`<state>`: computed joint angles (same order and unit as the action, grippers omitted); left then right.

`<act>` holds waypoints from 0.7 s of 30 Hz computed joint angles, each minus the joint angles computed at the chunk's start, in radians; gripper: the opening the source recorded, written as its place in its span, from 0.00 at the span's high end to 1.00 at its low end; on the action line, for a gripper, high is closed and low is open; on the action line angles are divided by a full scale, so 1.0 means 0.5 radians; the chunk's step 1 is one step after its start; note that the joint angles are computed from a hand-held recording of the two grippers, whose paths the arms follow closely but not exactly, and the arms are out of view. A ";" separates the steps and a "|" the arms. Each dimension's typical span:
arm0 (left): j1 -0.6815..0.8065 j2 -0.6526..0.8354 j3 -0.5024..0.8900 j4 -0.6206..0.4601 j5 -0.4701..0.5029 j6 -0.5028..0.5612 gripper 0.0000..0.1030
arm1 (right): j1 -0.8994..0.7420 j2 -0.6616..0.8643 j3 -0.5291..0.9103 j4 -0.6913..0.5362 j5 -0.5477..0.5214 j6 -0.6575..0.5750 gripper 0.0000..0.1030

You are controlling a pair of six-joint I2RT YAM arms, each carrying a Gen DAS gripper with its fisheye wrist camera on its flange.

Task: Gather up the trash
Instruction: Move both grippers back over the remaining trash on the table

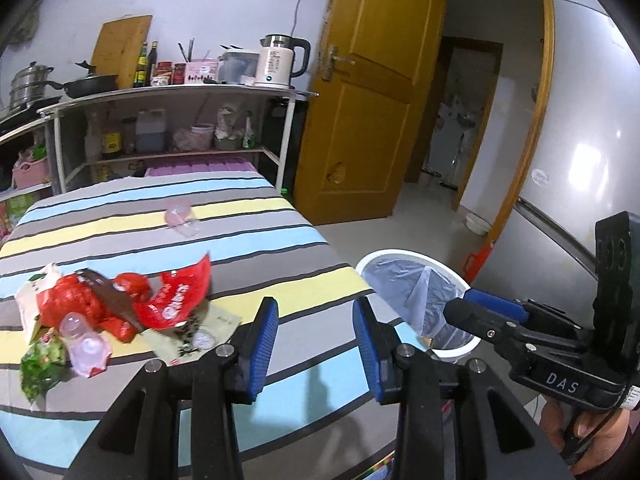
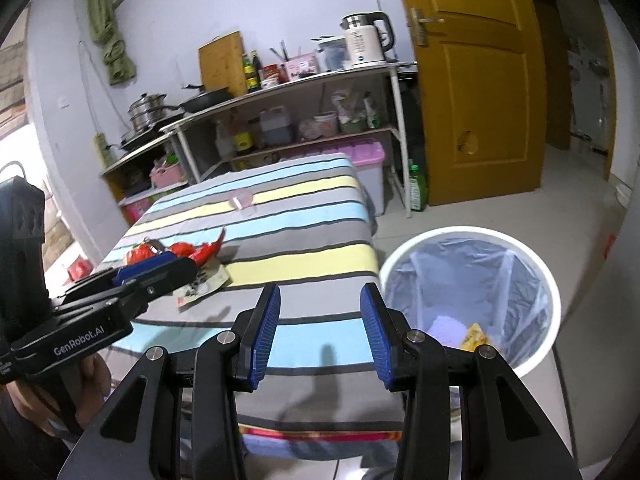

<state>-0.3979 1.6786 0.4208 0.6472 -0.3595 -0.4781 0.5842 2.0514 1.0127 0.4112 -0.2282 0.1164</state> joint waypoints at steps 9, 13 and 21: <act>0.028 -0.163 -0.227 0.044 -0.097 -0.011 0.63 | 0.097 0.013 0.026 -0.037 0.010 -0.021 0.58; 0.036 -0.241 -0.343 0.081 -0.121 -0.029 0.63 | 0.157 0.028 0.040 -0.046 0.006 -0.030 0.58; 0.054 -0.374 -0.567 0.134 -0.203 -0.082 0.63 | 0.284 0.097 0.117 -0.095 -0.003 -0.062 0.58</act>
<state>-0.3710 1.4915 0.1374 0.7141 -0.4612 -0.5190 0.7262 2.1000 1.0714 0.3636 -0.2296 0.0856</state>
